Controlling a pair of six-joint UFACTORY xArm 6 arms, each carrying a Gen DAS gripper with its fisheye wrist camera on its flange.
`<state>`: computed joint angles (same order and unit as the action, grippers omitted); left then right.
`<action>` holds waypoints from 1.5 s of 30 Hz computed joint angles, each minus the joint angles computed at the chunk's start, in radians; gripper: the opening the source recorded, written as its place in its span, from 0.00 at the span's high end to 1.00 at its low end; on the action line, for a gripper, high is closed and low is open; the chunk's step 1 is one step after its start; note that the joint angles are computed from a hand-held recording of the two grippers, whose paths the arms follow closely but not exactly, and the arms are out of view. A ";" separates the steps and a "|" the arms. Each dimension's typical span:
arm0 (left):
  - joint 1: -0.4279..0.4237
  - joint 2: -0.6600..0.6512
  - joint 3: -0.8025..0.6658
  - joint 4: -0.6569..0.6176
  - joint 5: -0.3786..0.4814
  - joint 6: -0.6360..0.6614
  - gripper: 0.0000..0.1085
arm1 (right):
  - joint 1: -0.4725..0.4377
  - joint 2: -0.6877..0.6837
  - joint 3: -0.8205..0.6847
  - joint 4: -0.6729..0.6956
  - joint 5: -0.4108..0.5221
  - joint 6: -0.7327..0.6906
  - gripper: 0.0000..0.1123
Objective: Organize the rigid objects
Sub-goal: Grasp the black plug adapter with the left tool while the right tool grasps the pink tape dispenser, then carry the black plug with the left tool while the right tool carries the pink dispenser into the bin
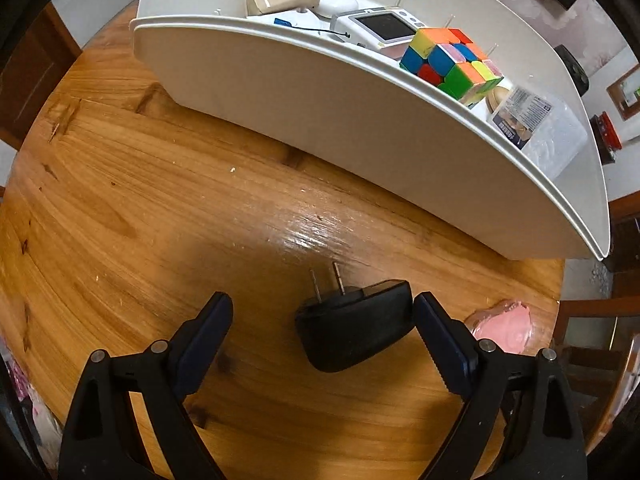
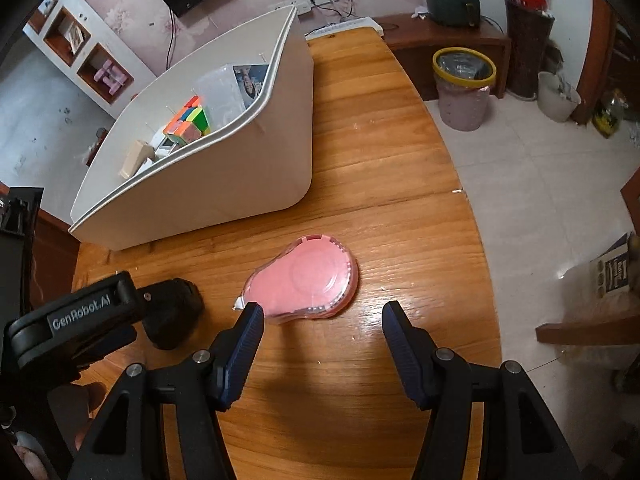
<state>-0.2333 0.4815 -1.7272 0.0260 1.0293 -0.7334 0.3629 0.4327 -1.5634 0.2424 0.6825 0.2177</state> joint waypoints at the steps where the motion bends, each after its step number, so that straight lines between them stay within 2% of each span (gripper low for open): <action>1: -0.001 0.004 -0.005 -0.007 0.006 -0.005 0.15 | 0.001 0.000 0.000 0.002 0.003 0.000 0.44; 3: -0.002 0.021 -0.026 -0.025 0.019 -0.007 0.16 | 0.002 0.005 -0.006 0.004 0.011 -0.001 0.44; 7: -0.013 0.064 -0.094 -0.008 0.084 -0.035 0.27 | 0.003 0.010 -0.015 0.003 0.014 0.007 0.44; 9: -0.016 0.069 -0.105 -0.008 0.094 -0.042 0.32 | 0.002 0.014 -0.024 0.005 0.019 0.011 0.44; 10: -0.015 0.066 -0.101 -0.014 0.087 -0.039 0.37 | 0.003 0.016 -0.027 0.006 0.020 0.013 0.44; 16: 0.002 0.057 -0.095 -0.006 0.067 -0.010 0.37 | 0.005 0.045 -0.071 0.000 0.050 0.047 0.44; 24: 0.048 -0.042 0.057 -0.010 -0.006 0.087 0.37 | 0.024 0.137 -0.232 -0.093 0.156 0.213 0.43; 26: 0.058 -0.075 0.106 -0.009 -0.028 0.115 0.37 | 0.030 0.159 -0.270 -0.120 0.182 0.262 0.39; 30: 0.081 -0.131 0.185 -0.015 -0.061 0.172 0.37 | 0.046 0.206 -0.353 -0.202 0.244 0.379 0.35; 32: 0.097 -0.168 0.234 -0.021 -0.078 0.204 0.37 | 0.061 0.241 -0.414 -0.257 0.293 0.428 0.33; 38: 0.131 -0.238 0.331 -0.034 -0.119 0.282 0.37 | 0.124 0.411 -0.707 -0.446 0.521 0.497 0.34; 41: 0.165 -0.269 0.366 -0.046 -0.124 0.328 0.37 | 0.132 0.392 -0.672 -0.464 0.488 0.515 0.45; 45: 0.216 -0.358 0.503 -0.065 -0.181 0.389 0.37 | 0.137 0.368 -0.636 -0.455 0.483 0.515 0.45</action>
